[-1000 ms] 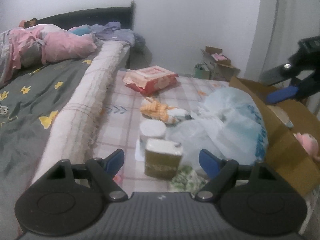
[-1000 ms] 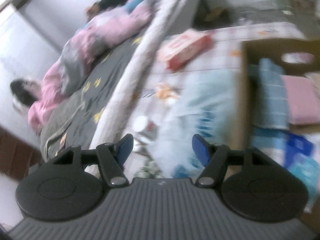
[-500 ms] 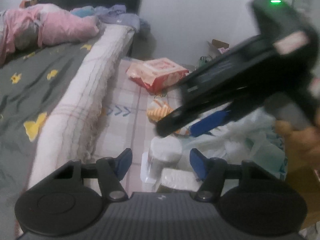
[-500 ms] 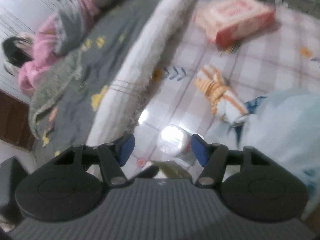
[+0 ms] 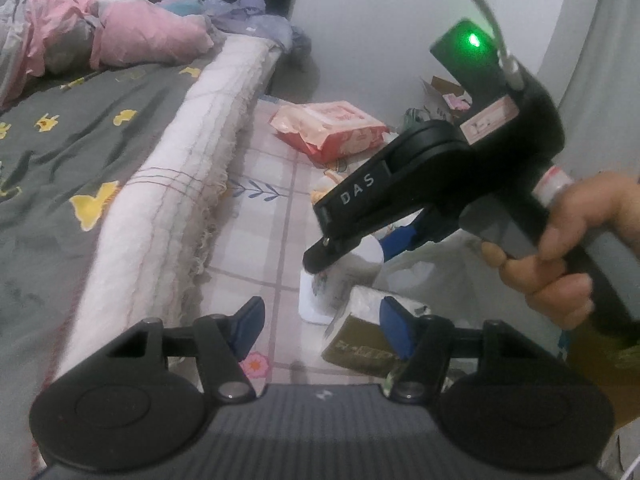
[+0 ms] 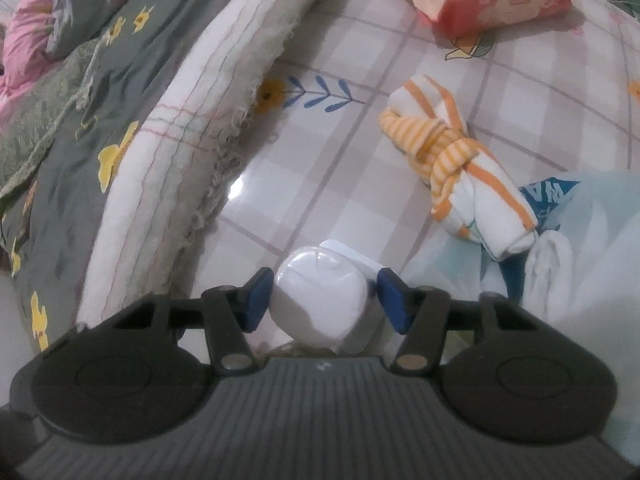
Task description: Organize soft objects
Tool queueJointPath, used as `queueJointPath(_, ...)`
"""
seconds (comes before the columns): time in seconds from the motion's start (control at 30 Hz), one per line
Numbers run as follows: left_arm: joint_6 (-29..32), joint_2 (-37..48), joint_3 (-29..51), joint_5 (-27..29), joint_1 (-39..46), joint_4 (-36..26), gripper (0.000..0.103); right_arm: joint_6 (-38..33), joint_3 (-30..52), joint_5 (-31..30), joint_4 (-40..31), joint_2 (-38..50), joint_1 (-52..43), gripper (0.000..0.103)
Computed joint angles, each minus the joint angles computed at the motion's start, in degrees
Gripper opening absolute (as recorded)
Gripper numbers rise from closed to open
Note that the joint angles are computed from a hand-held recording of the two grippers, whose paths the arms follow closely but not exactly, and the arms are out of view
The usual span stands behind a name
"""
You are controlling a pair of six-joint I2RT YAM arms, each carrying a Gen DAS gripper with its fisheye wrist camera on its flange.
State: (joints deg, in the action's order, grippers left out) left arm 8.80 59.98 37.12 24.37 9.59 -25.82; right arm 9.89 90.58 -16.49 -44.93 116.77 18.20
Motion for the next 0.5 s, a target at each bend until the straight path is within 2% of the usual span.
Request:
queueJointPath(0.23,3.5,-5.8,-0.1,3.9,6.6,-5.4,0.066,7.0,-8.5,-4.5,11.6,-6.7,-3.1,0.053)
queueJointPath(0.4,7.0,-9.9,0.4,10.1,13.0,-10.3,0.071,11.0,-14.1,-10.3,17.1,-14.9,-4.8,0.053)
queueJointPath(0.5,11.2,-13.1,1.0,15.1,17.7,-14.8,0.077,13.2,-18.6,-13.4,20.5,-20.9,-5.4,0.053)
